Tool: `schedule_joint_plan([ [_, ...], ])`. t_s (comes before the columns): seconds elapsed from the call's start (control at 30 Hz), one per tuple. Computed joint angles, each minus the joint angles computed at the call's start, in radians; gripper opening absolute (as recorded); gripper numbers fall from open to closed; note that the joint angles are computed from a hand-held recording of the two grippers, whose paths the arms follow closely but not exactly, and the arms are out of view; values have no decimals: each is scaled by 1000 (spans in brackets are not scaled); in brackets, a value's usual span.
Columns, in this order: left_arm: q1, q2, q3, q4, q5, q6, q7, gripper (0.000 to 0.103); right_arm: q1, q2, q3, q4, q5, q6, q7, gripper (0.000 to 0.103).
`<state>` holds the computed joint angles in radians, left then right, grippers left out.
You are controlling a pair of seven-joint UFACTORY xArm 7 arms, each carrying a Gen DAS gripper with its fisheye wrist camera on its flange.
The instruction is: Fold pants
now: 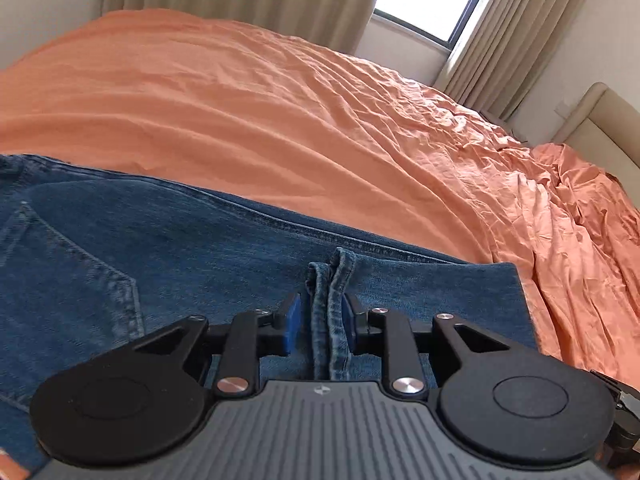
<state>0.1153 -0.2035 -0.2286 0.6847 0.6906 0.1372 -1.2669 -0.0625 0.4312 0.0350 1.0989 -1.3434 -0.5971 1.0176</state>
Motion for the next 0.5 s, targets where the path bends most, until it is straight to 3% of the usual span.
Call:
schedule_joint_plan([
  [0.07, -44, -107, 23, -42, -83, 106, 45, 28, 8, -3, 1, 10, -70, 0, 49, 8],
  [0.17, -49, -257, 24, -98, -168, 250, 69, 28, 39, -10, -15, -1, -96, -20, 39, 8],
  [0.3, -15, -490, 23, -221, -258, 340, 22, 28, 66, -9, -35, -17, -145, -50, 28, 9],
  [0.37, -10, -616, 34, -282, -309, 389, 24, 28, 86, -19, -45, -52, -107, -22, -36, 9],
  [0.43, 5, -736, 31, -327, -353, 446, 14, 28, 84, -33, -35, -119, 24, -32, -193, 9],
  [0.5, 17, -850, 37, -367, -382, 490, 20, 29, 69, -53, -11, -152, 84, -29, -228, 9],
])
